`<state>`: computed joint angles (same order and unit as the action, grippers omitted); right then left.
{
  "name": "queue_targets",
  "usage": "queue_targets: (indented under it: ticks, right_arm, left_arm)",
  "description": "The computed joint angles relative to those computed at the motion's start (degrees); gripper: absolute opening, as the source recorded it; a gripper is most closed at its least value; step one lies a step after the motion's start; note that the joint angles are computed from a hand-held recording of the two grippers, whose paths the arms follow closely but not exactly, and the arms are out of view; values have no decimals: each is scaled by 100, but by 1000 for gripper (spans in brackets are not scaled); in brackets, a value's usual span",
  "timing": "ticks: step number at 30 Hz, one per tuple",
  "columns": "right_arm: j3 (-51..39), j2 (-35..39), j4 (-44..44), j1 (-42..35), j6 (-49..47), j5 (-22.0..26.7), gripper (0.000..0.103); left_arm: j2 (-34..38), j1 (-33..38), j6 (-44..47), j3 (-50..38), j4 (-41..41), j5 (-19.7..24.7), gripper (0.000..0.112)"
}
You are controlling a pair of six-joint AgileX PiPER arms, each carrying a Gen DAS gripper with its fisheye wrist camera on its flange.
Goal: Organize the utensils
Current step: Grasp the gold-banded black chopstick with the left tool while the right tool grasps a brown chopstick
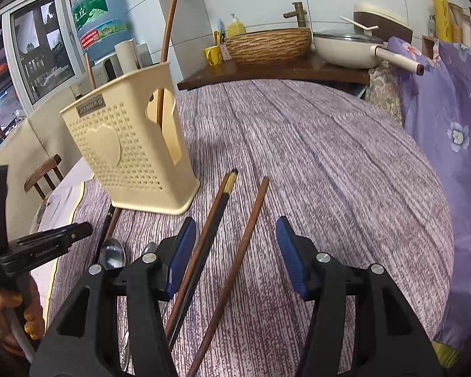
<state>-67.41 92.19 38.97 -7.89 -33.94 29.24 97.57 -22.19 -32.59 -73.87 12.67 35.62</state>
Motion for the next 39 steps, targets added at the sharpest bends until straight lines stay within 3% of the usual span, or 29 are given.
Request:
queue_targets:
  ticks: [6, 9, 18, 28, 31, 39]
  right_arm:
    - [219, -76, 102, -22, -120, -16, 54]
    - [259, -85, 152, -38, -152, 14, 54]
    - [263, -40, -39, 118, 71, -64, 54]
    - [87, 98, -451, 135, 504, 6, 54]
    - [78, 114, -481, 161, 506, 4, 54]
    - [127, 106, -509, 187, 554, -2, 54]
  left_arm:
    - [531, -61, -58, -569, 249, 204, 34]
    - [600, 6, 173, -723, -7, 316, 34]
    - [660, -449, -722, -649, 1130, 498, 35]
    - [257, -229, -904, -87, 1142, 290, 35]
    - [172, -134, -993, 57, 1107, 137, 27]
    - [172, 135, -1106, -17, 875, 284, 15]
